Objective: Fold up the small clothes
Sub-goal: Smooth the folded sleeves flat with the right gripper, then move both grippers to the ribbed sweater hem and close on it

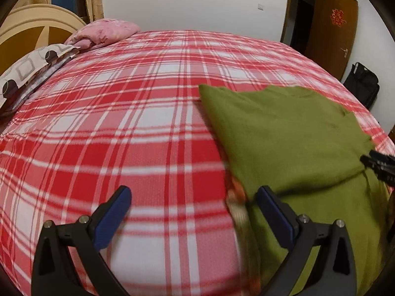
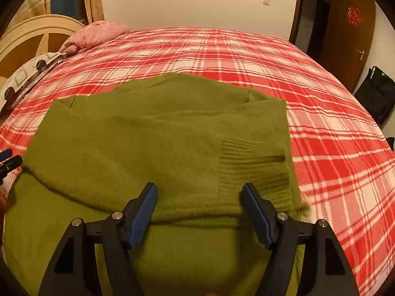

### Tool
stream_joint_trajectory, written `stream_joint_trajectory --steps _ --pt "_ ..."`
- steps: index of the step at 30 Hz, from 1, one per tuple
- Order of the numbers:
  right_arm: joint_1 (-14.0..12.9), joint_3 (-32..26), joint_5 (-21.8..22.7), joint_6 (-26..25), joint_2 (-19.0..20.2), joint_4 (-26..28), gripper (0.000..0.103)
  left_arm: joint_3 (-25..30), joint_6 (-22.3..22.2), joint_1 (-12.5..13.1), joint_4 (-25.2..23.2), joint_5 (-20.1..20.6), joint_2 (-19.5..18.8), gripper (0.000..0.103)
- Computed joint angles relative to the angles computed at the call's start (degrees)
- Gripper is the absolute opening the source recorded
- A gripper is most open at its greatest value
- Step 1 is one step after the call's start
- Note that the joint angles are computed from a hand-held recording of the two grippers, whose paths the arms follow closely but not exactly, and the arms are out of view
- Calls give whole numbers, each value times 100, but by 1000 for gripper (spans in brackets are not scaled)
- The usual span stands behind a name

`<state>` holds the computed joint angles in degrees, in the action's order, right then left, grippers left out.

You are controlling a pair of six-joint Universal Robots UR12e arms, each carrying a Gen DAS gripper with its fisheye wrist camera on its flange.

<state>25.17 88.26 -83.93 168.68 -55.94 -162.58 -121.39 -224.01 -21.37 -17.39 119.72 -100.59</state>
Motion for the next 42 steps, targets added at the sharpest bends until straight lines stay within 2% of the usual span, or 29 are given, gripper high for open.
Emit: stream_joint_trajectory --steps 3,7,11,23,31,37,42 --pt "-40 167 26 30 -105 -114 72 -75 -122 -124 -15 53 59 103" --pt "-81 303 37 109 -232 195 72 -174 -313 -288 70 39 122 103" --pt "-139 569 97 163 -341 -34 72 -243 -482 -430 176 48 173 103" --pt "-278 1388 169 270 -918 -139 72 -409 -931 -879 262 -2 308 103" --pt "-404 2157 138 161 -1392 -421 72 -415 -1233 -1372 -203 66 345 102" --pt "-529 2635 313 193 -1729 -537 72 -483 -1608 -1741 -346 -336 379 91" --pt "-641 3026 421 174 -1976 -695 72 -530 -1669 -1777 -251 -593 454 79"
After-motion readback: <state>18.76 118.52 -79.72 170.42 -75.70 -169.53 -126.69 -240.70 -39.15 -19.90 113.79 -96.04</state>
